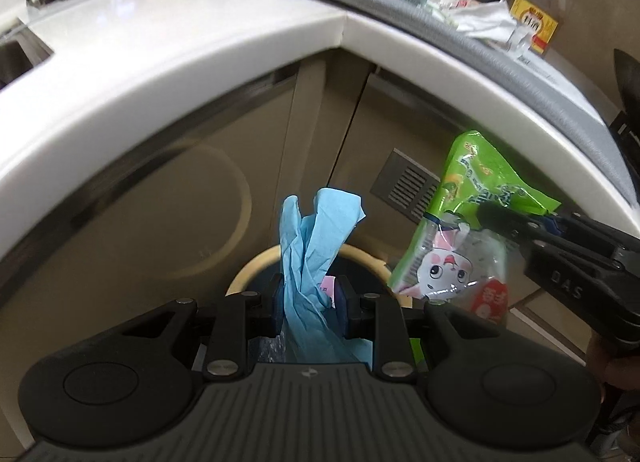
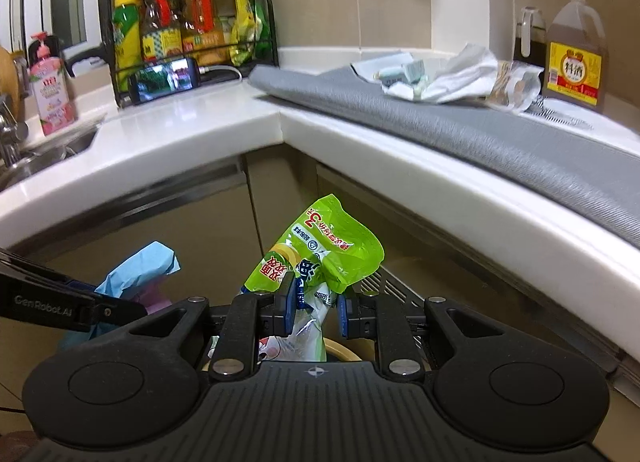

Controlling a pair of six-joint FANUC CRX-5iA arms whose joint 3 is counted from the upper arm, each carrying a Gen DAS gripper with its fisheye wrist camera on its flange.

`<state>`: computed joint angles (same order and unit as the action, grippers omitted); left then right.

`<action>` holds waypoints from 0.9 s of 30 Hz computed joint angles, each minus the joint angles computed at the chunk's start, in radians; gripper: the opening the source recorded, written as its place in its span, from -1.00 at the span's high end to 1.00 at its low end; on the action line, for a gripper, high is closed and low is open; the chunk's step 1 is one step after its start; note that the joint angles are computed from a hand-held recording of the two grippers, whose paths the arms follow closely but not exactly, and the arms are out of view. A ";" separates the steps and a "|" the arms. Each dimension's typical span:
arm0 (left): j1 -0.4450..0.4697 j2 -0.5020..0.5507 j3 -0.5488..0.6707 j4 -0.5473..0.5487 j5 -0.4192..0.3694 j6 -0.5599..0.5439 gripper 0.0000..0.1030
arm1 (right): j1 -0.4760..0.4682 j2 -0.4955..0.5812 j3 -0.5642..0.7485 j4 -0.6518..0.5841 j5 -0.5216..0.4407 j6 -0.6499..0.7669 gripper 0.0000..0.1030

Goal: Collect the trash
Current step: 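Lower both tools over the bin and open them to drop glove and snack bag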

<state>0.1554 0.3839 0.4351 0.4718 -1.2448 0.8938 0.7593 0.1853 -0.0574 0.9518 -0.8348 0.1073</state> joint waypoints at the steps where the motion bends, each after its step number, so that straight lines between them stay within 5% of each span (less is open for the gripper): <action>1: -0.004 0.010 0.010 -0.006 -0.003 0.004 0.45 | -0.004 0.009 0.008 -0.016 0.000 0.014 0.58; 11: -0.054 0.114 0.105 -0.078 -0.042 0.048 0.45 | -0.036 0.102 0.072 -0.143 0.002 0.139 0.57; 19: -0.044 0.170 0.130 0.001 -0.063 0.041 0.45 | -0.050 0.145 0.099 -0.190 0.015 0.194 0.57; 27: -0.090 0.219 0.189 -0.127 -0.046 0.063 0.45 | -0.073 0.199 0.153 -0.284 0.021 0.266 0.57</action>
<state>0.0653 0.6030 0.6245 0.3447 -1.2903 0.9565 0.6862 0.3847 0.0954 0.6681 -0.8135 0.3732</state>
